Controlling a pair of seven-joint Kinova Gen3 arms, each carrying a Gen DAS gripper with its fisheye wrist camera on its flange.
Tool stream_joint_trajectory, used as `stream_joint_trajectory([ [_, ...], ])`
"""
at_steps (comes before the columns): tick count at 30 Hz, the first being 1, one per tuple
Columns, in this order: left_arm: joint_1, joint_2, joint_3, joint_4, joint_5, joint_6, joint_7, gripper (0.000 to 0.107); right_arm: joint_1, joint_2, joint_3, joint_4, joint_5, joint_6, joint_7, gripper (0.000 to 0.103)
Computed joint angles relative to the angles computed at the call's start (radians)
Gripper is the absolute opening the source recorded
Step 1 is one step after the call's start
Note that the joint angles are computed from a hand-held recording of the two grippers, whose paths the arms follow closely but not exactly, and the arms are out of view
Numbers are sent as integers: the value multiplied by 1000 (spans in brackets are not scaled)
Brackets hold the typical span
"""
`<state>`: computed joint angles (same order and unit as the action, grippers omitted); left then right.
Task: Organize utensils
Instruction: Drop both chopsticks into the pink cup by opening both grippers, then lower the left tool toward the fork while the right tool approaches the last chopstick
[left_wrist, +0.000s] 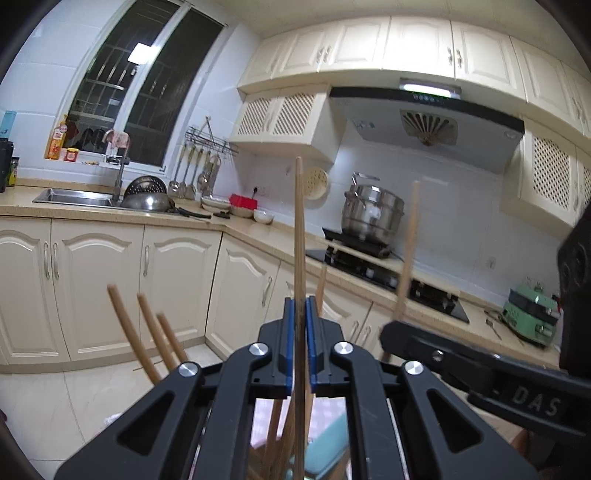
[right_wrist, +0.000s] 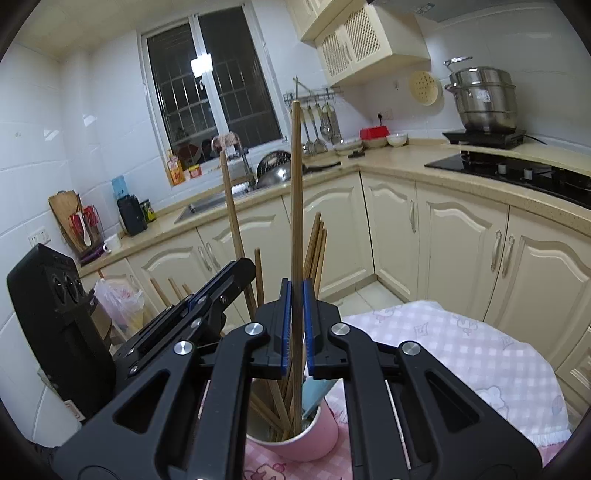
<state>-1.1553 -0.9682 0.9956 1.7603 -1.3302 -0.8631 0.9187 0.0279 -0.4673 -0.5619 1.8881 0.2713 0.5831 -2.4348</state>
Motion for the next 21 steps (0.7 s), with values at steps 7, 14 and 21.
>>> stream_joint_trajectory([
  [7, 60, 20, -50, 47, -68, -28, -16, 73, 60, -95, 11, 42, -33, 2, -41, 92],
  [14, 94, 4, -141, 18, -217, -101, 40, 94, 76, -165, 55, 47, -97, 93, -26, 97],
  [21, 113, -9, -209, 34, -251, -193, 51, 94, 70, -231, 97, 60, -161, 213, -14, 97],
])
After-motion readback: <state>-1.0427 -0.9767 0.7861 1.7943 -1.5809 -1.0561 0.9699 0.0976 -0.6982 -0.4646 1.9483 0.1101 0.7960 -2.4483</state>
